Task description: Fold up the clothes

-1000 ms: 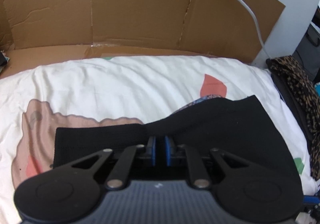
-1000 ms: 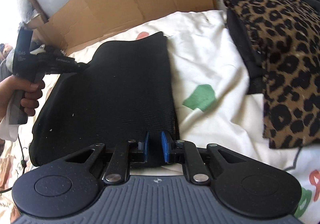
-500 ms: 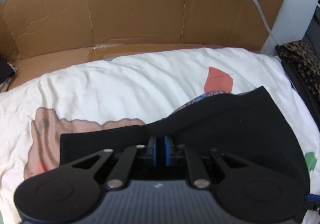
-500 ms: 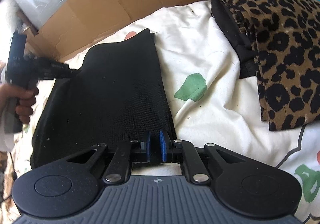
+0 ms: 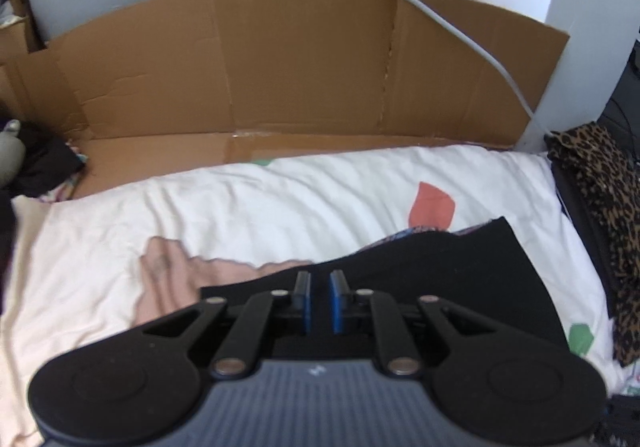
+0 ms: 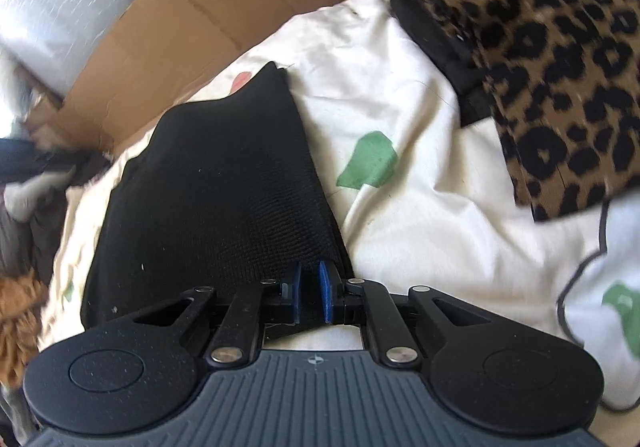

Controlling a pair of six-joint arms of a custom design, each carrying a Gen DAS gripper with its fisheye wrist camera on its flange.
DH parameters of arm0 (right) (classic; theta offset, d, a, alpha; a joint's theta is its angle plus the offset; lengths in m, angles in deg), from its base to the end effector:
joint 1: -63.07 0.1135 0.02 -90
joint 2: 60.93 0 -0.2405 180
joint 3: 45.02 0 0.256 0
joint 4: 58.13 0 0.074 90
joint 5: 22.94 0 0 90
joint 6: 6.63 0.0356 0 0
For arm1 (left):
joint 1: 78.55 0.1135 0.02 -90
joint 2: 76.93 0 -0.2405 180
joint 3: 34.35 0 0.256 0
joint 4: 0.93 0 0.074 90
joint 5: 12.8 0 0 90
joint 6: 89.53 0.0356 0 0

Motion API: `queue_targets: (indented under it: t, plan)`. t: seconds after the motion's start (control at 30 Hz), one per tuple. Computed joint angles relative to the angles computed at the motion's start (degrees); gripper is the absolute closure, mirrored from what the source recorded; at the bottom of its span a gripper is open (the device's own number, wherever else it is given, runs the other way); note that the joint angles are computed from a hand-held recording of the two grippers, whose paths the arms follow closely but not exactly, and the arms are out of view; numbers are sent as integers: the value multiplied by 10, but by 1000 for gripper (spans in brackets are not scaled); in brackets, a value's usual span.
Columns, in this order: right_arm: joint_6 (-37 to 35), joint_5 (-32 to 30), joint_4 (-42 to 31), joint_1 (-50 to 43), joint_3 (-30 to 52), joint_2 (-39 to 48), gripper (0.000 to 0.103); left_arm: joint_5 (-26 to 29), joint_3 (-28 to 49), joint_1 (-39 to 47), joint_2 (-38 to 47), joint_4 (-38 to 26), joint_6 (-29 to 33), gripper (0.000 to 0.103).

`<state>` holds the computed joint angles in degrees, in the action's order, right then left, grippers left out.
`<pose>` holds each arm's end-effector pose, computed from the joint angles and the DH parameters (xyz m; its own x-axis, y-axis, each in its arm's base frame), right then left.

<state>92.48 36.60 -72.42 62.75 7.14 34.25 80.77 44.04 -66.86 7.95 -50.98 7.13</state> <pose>0.2855 0.0165 0.0903 -0.8736 0.1414 -0.4657 -0.1323 0.8519 0.5068 0.3072 0.0613 0.2327 -0.8310 -0.0537 -0.5537 -0.0727 0.9973 0.0123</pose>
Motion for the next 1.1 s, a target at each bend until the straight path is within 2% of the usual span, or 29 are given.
queue_targets:
  t: [0.1, 0.3, 0.47, 0.63, 0.8, 1.1]
  plan:
    - [11, 20, 21, 13, -17, -10, 89, -7, 33, 16, -24, -66, 23, 91]
    - [46, 40, 39, 25, -31, -21, 89, 6, 63, 62, -84, -139, 46, 86]
    - [25, 37, 33, 23, -26, -16, 89, 55, 58, 122, -132, -190, 37, 86]
    - [6, 42, 26, 26, -22, -16, 89, 75, 1, 174, -188, -208, 70, 86]
    - [-9, 33, 26, 21, -19, -9, 89, 107, -90, 228, -251, -201, 112, 86]
    - [-47, 51, -20, 33, 7, -9, 89, 172, -233, 310, -334, -193, 203, 86]
